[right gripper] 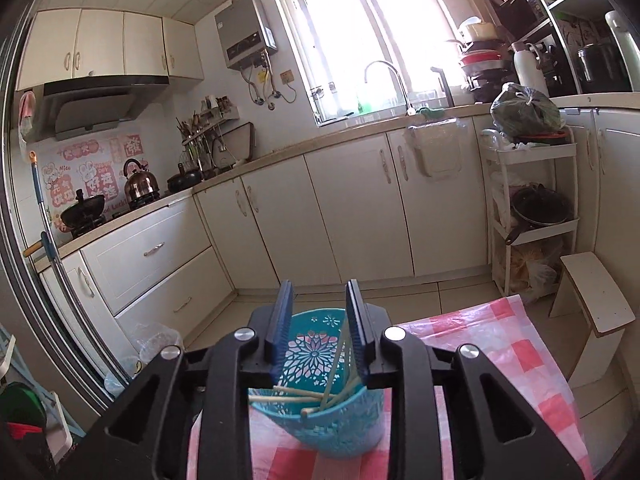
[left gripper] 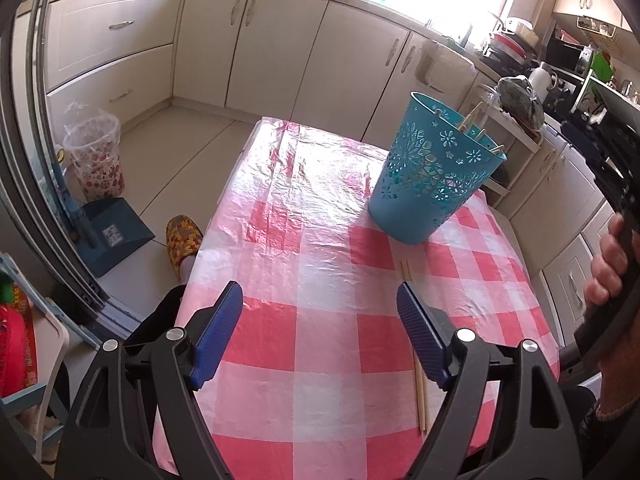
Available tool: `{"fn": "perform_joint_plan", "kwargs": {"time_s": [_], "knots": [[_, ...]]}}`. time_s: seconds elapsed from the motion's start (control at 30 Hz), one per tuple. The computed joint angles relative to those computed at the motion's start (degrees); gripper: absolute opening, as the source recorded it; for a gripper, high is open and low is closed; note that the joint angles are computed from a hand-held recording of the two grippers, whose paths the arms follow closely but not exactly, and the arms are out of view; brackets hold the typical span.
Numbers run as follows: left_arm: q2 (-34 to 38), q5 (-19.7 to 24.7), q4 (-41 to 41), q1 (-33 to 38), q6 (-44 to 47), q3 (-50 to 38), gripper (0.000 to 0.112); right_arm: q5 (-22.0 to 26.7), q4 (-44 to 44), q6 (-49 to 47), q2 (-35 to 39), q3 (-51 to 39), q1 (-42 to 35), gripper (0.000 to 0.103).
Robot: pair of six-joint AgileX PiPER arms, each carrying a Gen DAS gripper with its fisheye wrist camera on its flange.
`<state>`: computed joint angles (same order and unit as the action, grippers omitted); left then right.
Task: Organize utensils
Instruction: 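Move both tools back down to the remaining wooden sticks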
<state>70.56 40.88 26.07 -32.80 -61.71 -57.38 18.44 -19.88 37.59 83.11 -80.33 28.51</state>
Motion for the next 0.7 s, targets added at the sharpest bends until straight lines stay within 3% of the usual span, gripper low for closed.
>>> {"fn": "perform_joint_plan", "kwargs": {"time_s": [0.2,0.27,0.33,0.4,0.5,0.7], "knots": [[-0.8,1.8,1.8,-2.1,-2.0,0.2,0.077,2.9,-10.8,9.9,-11.5,15.6,4.4,0.043],[-0.8,2.4,1.8,-2.9,-2.4,0.3,0.078,4.4,-10.6,9.9,-12.3,19.6,6.1,0.043],[-0.9,3.0,2.3,-4.0,-3.1,0.5,0.078,6.1,-8.6,9.1,-11.6,22.9,7.6,0.043],[-1.1,3.8,3.1,-5.1,-3.8,0.7,0.078,6.0,-0.4,3.4,-9.1,24.8,7.2,0.043],[-1.6,4.5,3.6,-5.9,-4.6,1.3,0.078,8.3,8.6,-6.1,-4.3,22.4,7.0,0.034],[-2.0,4.1,2.2,-4.9,-3.8,2.1,0.079,9.6,7.0,-5.9,1.2,18.2,9.1,0.030]]}}
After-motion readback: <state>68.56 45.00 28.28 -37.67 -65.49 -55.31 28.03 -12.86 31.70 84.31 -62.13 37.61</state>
